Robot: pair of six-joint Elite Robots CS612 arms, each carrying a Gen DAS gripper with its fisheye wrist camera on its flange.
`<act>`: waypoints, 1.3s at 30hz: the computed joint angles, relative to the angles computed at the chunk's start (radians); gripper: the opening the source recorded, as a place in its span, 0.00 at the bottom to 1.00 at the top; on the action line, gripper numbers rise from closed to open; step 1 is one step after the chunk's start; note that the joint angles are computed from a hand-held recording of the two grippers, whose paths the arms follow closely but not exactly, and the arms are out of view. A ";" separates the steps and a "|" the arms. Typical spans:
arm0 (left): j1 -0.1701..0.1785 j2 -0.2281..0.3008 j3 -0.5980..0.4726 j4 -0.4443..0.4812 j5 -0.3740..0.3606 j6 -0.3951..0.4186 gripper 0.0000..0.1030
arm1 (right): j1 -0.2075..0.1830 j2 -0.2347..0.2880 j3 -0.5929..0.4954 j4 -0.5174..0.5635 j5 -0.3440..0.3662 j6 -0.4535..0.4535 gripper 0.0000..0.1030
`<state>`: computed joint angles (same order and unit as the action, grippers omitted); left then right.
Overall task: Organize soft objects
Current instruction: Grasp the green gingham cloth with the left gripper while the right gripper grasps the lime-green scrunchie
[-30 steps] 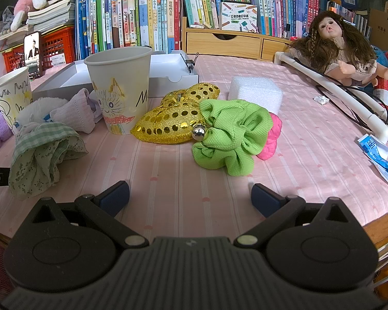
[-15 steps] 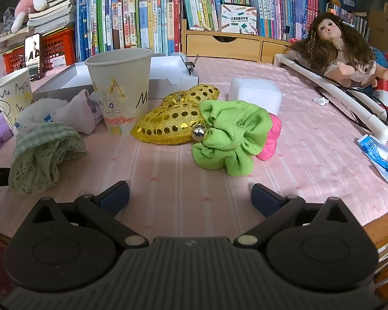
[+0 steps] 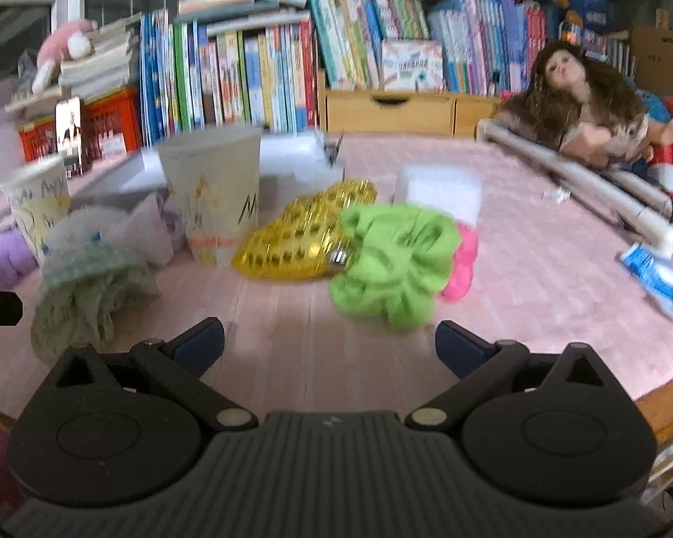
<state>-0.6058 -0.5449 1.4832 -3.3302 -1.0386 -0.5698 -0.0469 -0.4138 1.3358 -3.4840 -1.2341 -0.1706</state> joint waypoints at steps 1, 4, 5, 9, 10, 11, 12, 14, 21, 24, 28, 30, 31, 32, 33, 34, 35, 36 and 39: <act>-0.002 0.003 -0.005 -0.022 -0.006 0.017 0.93 | -0.001 0.004 -0.005 -0.024 -0.005 0.000 1.00; -0.009 0.017 -0.029 -0.059 -0.025 0.067 0.93 | -0.005 0.012 -0.022 -0.057 -0.016 -0.005 0.99; -0.011 0.022 -0.038 -0.056 -0.027 0.076 0.93 | -0.005 0.014 -0.029 -0.058 -0.021 -0.007 0.99; -0.016 0.042 -0.083 -0.018 -0.031 0.089 0.89 | -0.009 0.026 -0.054 -0.062 -0.028 -0.006 0.92; -0.016 0.046 -0.091 -0.010 -0.035 0.088 0.86 | -0.010 0.028 -0.059 -0.061 -0.025 -0.006 0.90; -0.016 0.049 -0.099 -0.001 -0.040 0.086 0.85 | -0.011 0.031 -0.066 -0.058 -0.020 -0.008 0.89; -0.013 0.053 -0.104 0.008 -0.051 0.084 0.83 | -0.011 0.033 -0.069 -0.057 -0.016 -0.011 0.87; -0.012 0.064 -0.122 0.014 -0.062 0.093 0.81 | -0.011 0.039 -0.079 -0.053 -0.010 -0.022 0.82; -0.016 0.096 -0.175 0.041 -0.031 0.132 0.77 | -0.002 0.060 -0.115 -0.039 -0.034 -0.046 0.75; -0.018 0.109 -0.197 0.054 -0.005 0.142 0.66 | -0.002 0.068 -0.129 -0.025 -0.033 -0.043 0.72; -0.019 0.115 -0.208 0.060 0.020 0.147 0.45 | -0.002 0.070 -0.130 -0.029 -0.037 -0.039 0.59; -0.017 0.113 -0.203 0.042 0.005 0.156 0.41 | -0.003 0.067 -0.127 -0.034 -0.036 -0.035 0.53; -0.016 0.111 -0.200 0.029 -0.004 0.159 0.39 | -0.002 0.066 -0.126 -0.036 -0.038 -0.034 0.50; -0.016 0.110 -0.199 0.022 -0.008 0.163 0.39 | -0.002 0.063 -0.124 -0.036 -0.041 -0.031 0.48; -0.016 0.109 -0.197 0.016 -0.009 0.169 0.37 | -0.002 0.062 -0.123 -0.036 -0.042 -0.027 0.46; -0.017 0.108 -0.196 0.009 -0.008 0.176 0.32 | -0.002 0.059 -0.120 -0.035 -0.044 -0.022 0.44; -0.017 0.108 -0.195 0.000 -0.009 0.186 0.28 | -0.001 0.057 -0.118 -0.036 -0.045 -0.018 0.43; -0.017 0.106 -0.195 -0.004 -0.010 0.191 0.28 | -0.001 0.055 -0.117 -0.037 -0.045 -0.016 0.42; -0.016 0.102 -0.191 -0.021 -0.023 0.197 0.27 | -0.002 0.049 -0.109 -0.045 -0.050 -0.012 0.40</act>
